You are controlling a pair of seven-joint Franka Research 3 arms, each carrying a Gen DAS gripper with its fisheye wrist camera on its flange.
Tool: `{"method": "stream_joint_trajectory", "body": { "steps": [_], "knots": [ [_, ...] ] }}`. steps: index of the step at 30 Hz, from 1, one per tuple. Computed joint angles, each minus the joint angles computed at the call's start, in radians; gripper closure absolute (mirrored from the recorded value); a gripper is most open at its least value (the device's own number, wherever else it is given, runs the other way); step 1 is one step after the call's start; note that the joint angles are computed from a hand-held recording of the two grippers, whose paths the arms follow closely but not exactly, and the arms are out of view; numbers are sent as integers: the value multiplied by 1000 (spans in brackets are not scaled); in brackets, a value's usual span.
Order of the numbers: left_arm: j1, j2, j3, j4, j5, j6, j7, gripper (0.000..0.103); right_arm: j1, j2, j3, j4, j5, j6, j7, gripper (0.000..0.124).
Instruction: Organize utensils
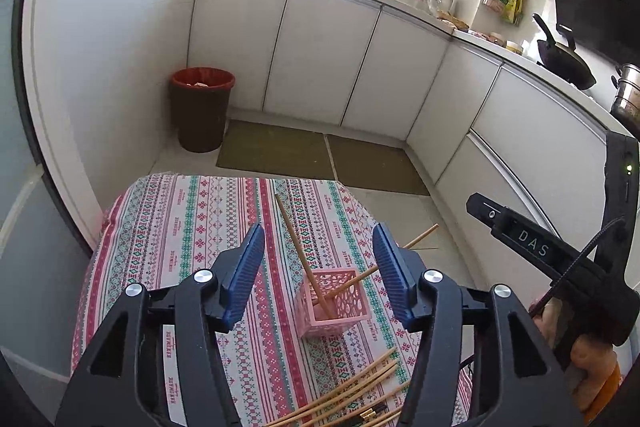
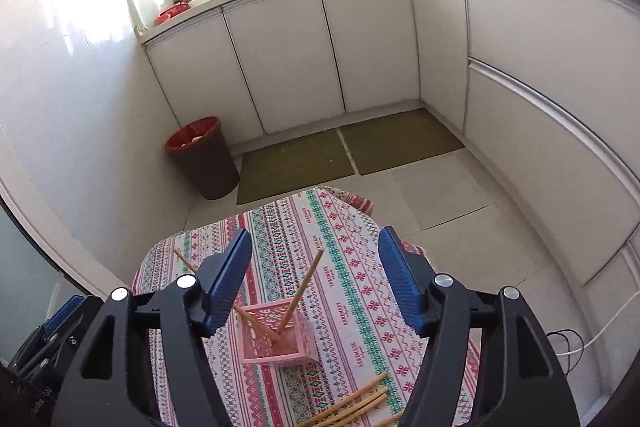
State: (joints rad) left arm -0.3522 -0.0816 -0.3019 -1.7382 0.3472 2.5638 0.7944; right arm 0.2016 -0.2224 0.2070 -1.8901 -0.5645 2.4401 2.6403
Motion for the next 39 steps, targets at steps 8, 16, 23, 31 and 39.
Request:
{"method": "stream_joint_trajectory", "body": {
  "steps": [8,16,23,31,39],
  "knots": [
    [-3,-33,-16,-27,57,-18,-41,29,-24,-91,34,-64,-54,-73,56,40],
    [-17,-42,-26,-28,60,-92,-5,15,-49,-204,53,-152,-5,-96,46,29],
    [-47,-33,-31,-40,4,-146,109,11,-60,-327,69,-261,112,-103,-25,28],
    [-84,5,-41,-31,-42,-214,230,9,-55,-467,86,-400,243,-147,-112,28],
    [-127,141,-56,72,-231,-374,471,8,-19,-669,35,-629,480,-200,-113,28]
  ]
}}
